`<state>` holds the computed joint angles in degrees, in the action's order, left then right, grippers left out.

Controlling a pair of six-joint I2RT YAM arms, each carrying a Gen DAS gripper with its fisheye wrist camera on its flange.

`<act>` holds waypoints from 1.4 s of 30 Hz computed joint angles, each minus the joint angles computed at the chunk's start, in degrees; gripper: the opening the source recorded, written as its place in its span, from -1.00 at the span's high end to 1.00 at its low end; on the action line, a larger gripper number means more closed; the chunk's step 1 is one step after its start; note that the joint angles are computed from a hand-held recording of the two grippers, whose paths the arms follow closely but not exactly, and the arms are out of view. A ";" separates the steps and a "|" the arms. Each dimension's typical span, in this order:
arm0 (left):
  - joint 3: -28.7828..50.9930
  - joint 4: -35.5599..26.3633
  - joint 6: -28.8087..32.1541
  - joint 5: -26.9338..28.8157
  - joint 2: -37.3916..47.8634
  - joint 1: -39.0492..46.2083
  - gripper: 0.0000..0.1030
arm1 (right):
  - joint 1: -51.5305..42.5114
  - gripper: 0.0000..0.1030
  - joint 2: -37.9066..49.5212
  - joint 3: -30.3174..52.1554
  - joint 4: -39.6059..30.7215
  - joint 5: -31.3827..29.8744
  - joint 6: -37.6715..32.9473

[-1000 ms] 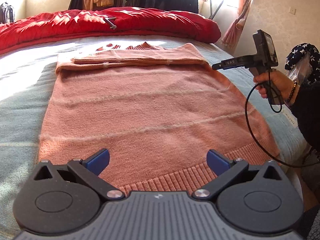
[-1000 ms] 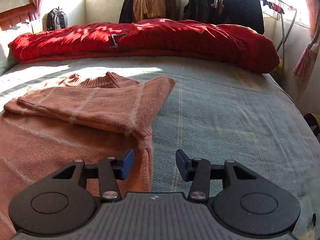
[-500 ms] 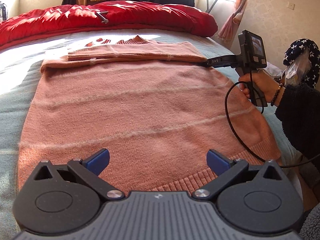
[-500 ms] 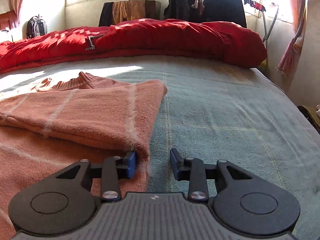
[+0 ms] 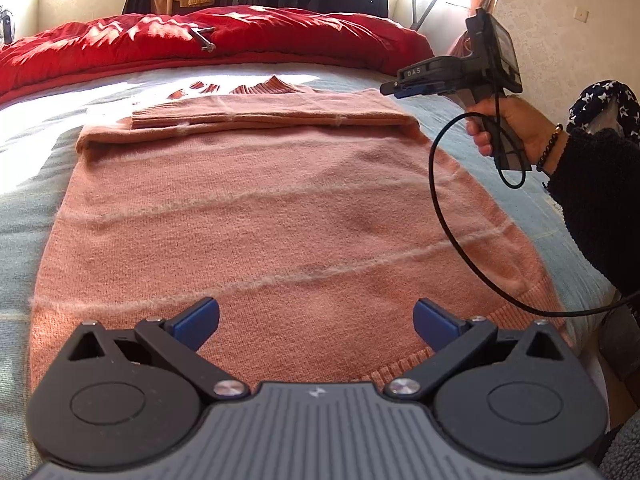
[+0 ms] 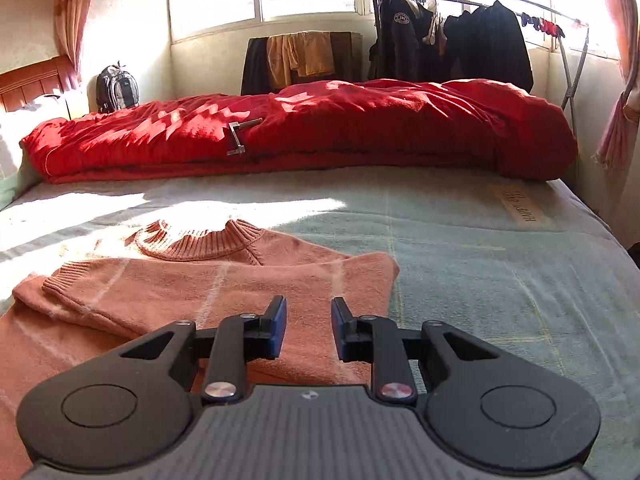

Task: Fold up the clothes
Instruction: 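Press and straighten the folded sleeve edge with the right gripper, then lift the open right gripper away from the folded sweater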

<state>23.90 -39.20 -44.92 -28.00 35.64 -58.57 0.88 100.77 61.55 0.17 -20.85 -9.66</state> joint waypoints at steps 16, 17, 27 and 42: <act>-2.59 10.38 9.97 6.51 1.61 10.23 -0.99 | -2.50 0.61 7.15 8.53 -4.07 0.56 0.85; -2.51 10.95 10.47 6.57 2.42 10.81 -0.99 | -1.67 0.59 8.38 10.25 -4.87 0.65 0.97; -5.42 14.07 13.18 12.11 1.53 18.29 -0.99 | 0.27 0.59 23.47 28.06 -11.68 3.80 7.84; -8.50 13.43 14.41 15.25 -4.06 22.17 -0.99 | 0.32 0.38 28.07 39.61 -20.23 5.71 15.33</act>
